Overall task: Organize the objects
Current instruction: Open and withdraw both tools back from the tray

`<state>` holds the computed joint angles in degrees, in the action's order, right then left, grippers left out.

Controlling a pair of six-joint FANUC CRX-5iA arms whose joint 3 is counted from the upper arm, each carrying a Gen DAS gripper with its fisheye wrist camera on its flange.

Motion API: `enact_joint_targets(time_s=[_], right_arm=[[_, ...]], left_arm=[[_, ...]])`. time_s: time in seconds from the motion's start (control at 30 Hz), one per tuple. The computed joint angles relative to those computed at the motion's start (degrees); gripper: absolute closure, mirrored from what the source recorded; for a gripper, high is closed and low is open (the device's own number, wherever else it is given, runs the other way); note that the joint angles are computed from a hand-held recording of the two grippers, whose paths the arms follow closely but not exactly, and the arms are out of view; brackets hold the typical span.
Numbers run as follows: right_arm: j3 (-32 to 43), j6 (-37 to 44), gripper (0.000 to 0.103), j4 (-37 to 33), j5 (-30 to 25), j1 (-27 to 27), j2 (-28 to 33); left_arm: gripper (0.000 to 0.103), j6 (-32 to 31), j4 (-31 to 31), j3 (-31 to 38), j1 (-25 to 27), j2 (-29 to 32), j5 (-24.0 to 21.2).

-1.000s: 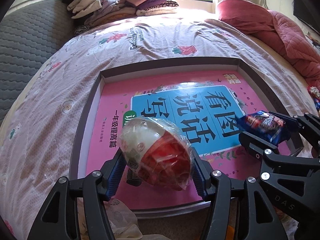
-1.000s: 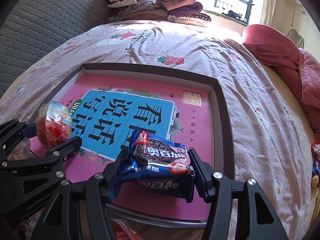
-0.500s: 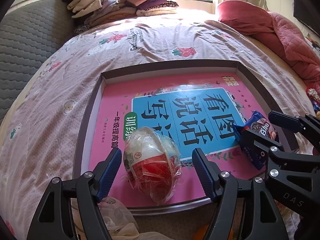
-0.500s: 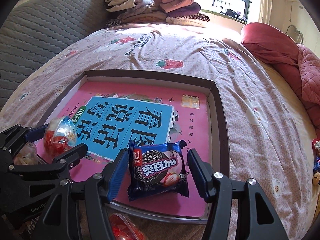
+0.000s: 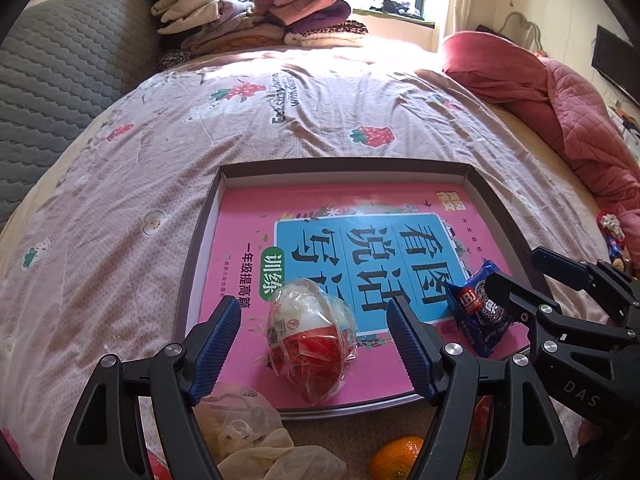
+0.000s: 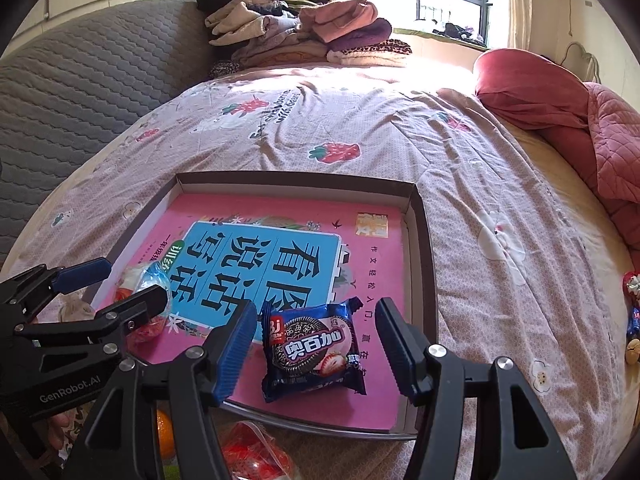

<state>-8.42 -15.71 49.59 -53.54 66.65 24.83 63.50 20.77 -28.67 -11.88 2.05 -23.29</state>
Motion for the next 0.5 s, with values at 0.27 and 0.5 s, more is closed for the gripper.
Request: enact_joint_targets(time_s=[0.27, 0.5], right_arm=[[-1.6, -3.4, 0.042, 3.6, 0.3, 0.9, -1.8], [-2.6, -6.1, 0.042, 7.4, -0.6, 2.3, -3.3]], left_arm=[[0.026, 0.3, 0.6, -1.6, 0.6, -3.8, 0.7], [0.026, 0.1, 1.0, -3.9, 0.5, -7.5, 1.6]])
